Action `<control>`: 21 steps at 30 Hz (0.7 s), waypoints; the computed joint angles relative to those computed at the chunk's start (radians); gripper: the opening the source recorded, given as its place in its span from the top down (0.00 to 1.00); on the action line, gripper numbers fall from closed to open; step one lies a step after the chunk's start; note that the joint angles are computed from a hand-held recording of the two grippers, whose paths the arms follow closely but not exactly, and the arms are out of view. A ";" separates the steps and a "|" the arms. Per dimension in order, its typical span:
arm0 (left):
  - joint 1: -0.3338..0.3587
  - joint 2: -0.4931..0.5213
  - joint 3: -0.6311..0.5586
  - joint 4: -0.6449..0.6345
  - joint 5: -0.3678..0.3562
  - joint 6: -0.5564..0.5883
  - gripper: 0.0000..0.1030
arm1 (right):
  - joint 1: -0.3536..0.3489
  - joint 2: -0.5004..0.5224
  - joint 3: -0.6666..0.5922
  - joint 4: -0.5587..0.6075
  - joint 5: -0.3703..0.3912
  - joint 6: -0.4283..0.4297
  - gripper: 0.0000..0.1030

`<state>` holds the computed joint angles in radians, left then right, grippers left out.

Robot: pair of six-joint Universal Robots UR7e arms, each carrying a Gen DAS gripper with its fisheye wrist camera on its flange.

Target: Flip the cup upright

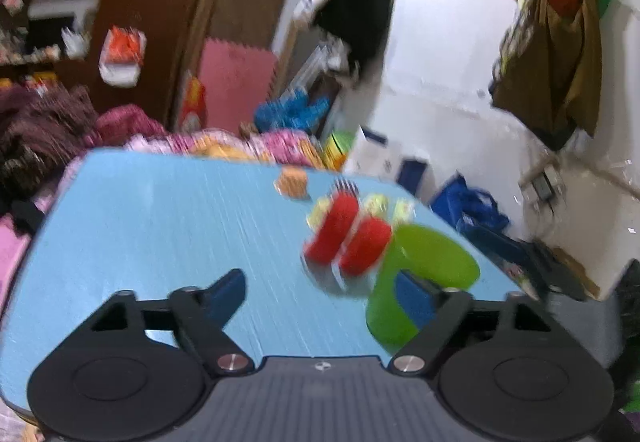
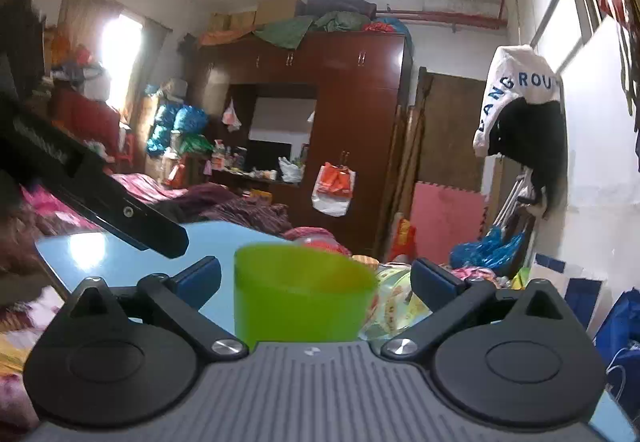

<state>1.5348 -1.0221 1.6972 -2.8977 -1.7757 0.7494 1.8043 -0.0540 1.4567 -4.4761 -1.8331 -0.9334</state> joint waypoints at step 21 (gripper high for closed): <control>-0.154 -0.105 0.381 -0.455 0.262 0.073 0.01 | 0.044 -0.320 0.413 0.206 -0.166 0.361 0.01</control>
<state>1.3807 -1.1273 2.0786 -3.3525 -1.5133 0.8224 1.8481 -0.3742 1.8700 -4.2699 -1.9986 -0.5727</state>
